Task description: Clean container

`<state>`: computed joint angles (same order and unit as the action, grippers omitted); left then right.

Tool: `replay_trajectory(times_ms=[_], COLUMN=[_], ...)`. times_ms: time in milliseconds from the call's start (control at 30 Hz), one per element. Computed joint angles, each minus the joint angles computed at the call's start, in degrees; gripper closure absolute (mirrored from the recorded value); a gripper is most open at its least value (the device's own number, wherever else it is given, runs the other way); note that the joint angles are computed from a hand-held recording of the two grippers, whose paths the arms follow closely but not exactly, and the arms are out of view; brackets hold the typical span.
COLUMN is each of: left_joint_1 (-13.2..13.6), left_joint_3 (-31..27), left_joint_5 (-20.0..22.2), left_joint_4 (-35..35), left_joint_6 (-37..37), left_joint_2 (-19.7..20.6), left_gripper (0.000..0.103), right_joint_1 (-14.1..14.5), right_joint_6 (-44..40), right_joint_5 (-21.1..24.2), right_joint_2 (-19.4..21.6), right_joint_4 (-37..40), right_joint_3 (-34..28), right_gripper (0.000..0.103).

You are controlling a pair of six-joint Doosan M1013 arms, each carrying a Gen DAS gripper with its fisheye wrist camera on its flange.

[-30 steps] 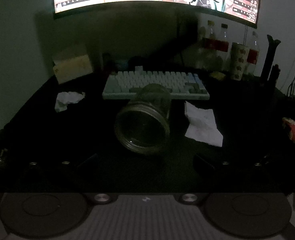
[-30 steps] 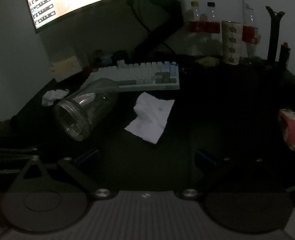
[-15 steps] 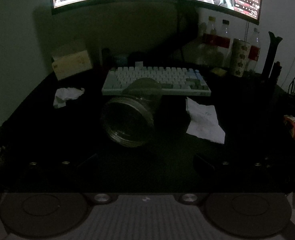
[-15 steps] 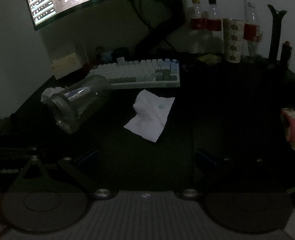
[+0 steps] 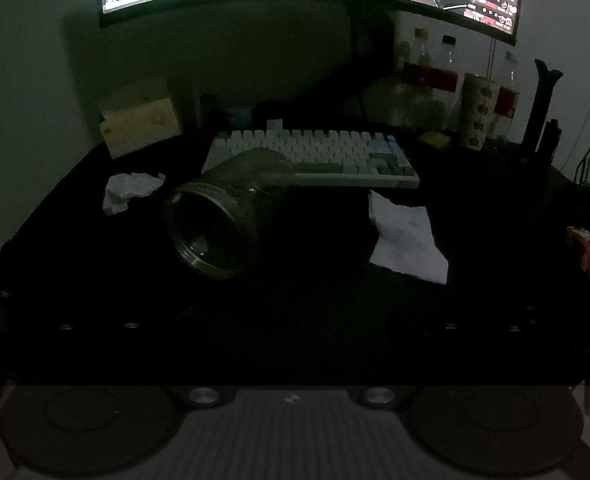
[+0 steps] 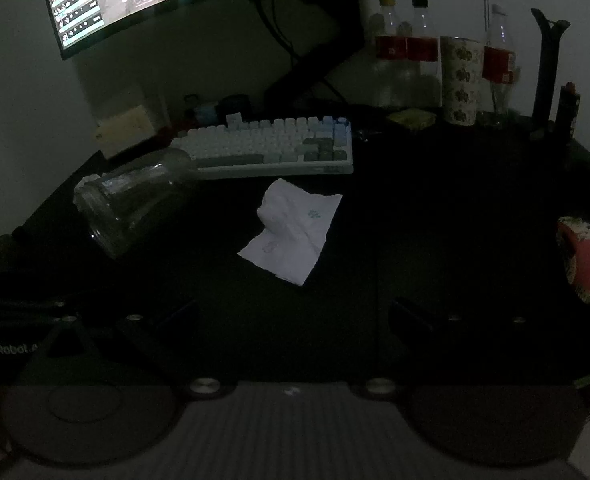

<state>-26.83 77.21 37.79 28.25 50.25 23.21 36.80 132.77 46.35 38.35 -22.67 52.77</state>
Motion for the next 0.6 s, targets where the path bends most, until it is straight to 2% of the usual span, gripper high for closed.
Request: replay_trajectory(times_ms=[600], left_joint_1=[-0.11], left_joint_3=[-0.64], left_joint_5=[0.90], left_joint_4=[-0.26], left_joint_6=[0.17], left_joint_2=[0.58], left_gripper=[0.000], right_joint_1=[0.03], right_joint_6=[0.75], right_joint_5=[-0.56], right_joint_2=[-0.08], right_joint_4=[-1.13], right_joint_3=[0.48], right_gripper=[0.000])
